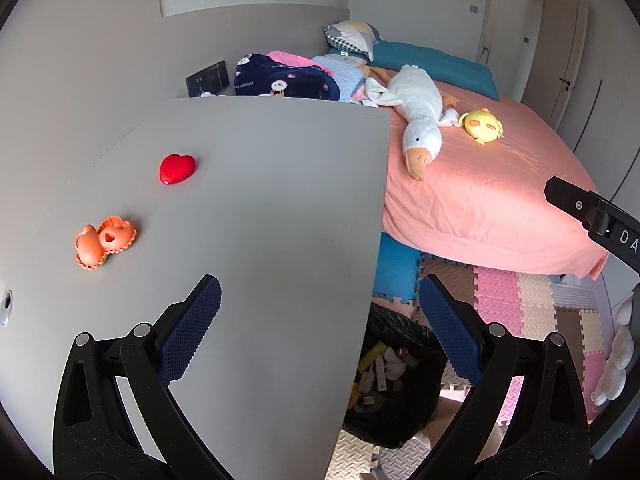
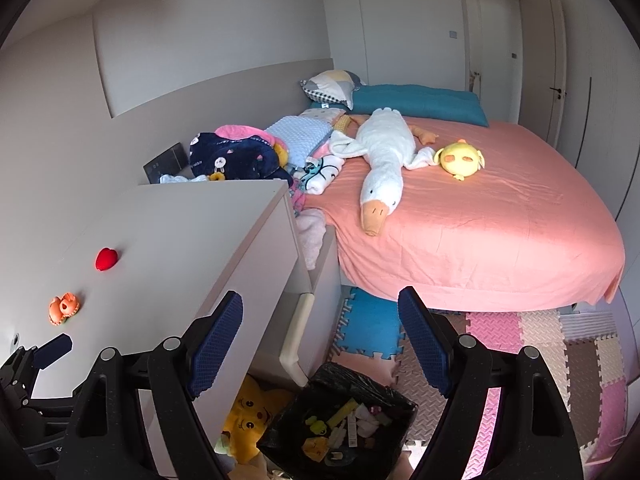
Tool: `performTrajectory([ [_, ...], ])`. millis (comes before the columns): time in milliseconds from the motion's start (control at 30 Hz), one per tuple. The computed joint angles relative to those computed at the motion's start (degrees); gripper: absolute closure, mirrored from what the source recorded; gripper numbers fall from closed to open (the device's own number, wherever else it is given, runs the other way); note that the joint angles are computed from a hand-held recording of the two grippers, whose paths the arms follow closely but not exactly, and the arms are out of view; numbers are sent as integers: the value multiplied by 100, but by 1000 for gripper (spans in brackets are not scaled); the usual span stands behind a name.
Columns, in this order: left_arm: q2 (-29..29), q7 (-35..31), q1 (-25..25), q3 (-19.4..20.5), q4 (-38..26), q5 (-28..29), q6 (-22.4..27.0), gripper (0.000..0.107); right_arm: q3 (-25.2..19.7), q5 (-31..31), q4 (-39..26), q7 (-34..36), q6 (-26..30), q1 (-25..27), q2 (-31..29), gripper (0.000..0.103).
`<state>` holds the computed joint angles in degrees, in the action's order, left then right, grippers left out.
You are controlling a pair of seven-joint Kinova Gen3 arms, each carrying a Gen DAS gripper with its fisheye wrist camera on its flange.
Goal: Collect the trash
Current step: 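Move both open tools back over the desk toward the red heart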
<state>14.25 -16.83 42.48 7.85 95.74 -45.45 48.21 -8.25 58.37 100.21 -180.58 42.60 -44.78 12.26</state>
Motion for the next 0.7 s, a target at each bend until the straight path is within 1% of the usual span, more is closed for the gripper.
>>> performTrajectory([
  [233, -186, -127, -269, -24, 199, 92, 29, 12, 56, -250, -454, 398, -114, -93, 343, 23],
  [533, -455, -291, -678, 13, 498, 97, 37, 12, 303, -716, -1159, 1069, -177, -383, 800, 23],
  [700, -644, -380, -989, 27, 734, 112, -57, 12, 441, -1003, -1518, 1453, -230, -546, 1048, 23],
])
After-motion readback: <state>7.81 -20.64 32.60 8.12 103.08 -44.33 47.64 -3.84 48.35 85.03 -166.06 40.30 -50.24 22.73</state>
